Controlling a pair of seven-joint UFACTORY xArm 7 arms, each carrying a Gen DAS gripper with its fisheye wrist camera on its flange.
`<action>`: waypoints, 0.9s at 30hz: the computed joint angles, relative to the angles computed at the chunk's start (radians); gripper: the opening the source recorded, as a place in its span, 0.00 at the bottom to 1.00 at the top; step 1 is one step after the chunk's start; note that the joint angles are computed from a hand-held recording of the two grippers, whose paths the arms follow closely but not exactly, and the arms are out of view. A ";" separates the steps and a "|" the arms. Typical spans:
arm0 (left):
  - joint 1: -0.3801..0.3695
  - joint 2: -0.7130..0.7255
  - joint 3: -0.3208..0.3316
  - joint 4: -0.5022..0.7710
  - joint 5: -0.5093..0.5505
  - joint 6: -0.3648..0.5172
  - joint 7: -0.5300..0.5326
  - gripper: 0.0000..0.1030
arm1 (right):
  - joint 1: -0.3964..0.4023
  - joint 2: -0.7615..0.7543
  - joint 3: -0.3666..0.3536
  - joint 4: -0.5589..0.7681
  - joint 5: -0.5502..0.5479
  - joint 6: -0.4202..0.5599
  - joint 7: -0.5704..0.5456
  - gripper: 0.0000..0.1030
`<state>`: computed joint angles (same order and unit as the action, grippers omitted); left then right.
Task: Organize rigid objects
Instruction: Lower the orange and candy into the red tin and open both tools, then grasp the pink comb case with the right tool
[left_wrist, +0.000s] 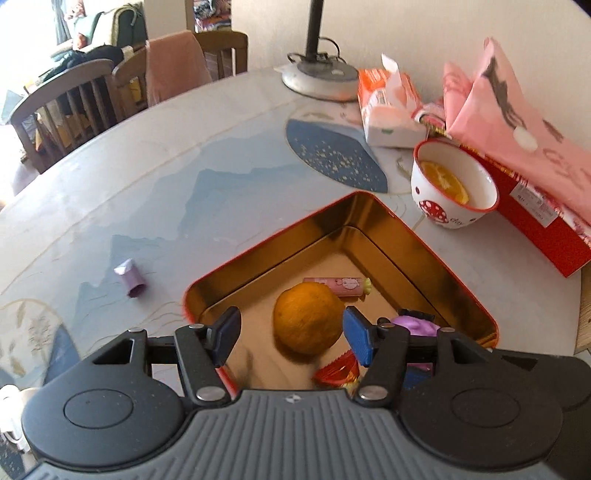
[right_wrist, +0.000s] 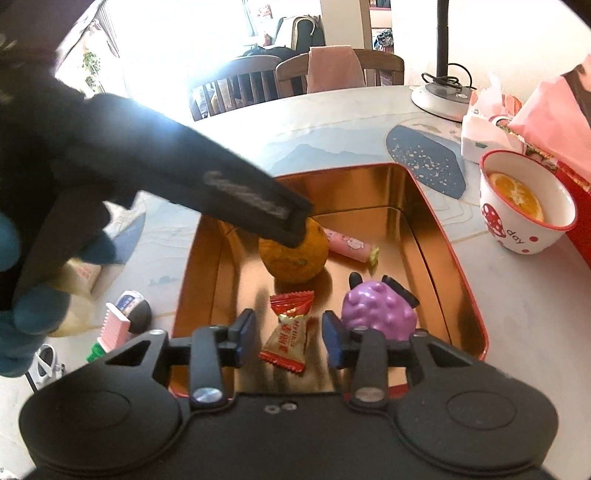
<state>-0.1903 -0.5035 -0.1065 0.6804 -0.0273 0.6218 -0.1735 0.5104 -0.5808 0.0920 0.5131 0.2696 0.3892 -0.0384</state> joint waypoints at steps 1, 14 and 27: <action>0.001 -0.019 0.003 -0.007 -0.001 0.003 -0.001 0.58 | -0.002 -0.009 0.005 0.000 -0.003 0.005 0.005 0.47; 0.043 -0.337 0.066 -0.128 -0.021 0.094 0.040 0.63 | -0.011 -0.107 0.069 0.014 -0.052 0.048 0.113 0.62; 0.163 -0.661 0.137 -0.229 0.007 0.241 0.124 0.70 | 0.034 -0.146 0.138 0.042 -0.106 0.062 0.230 0.75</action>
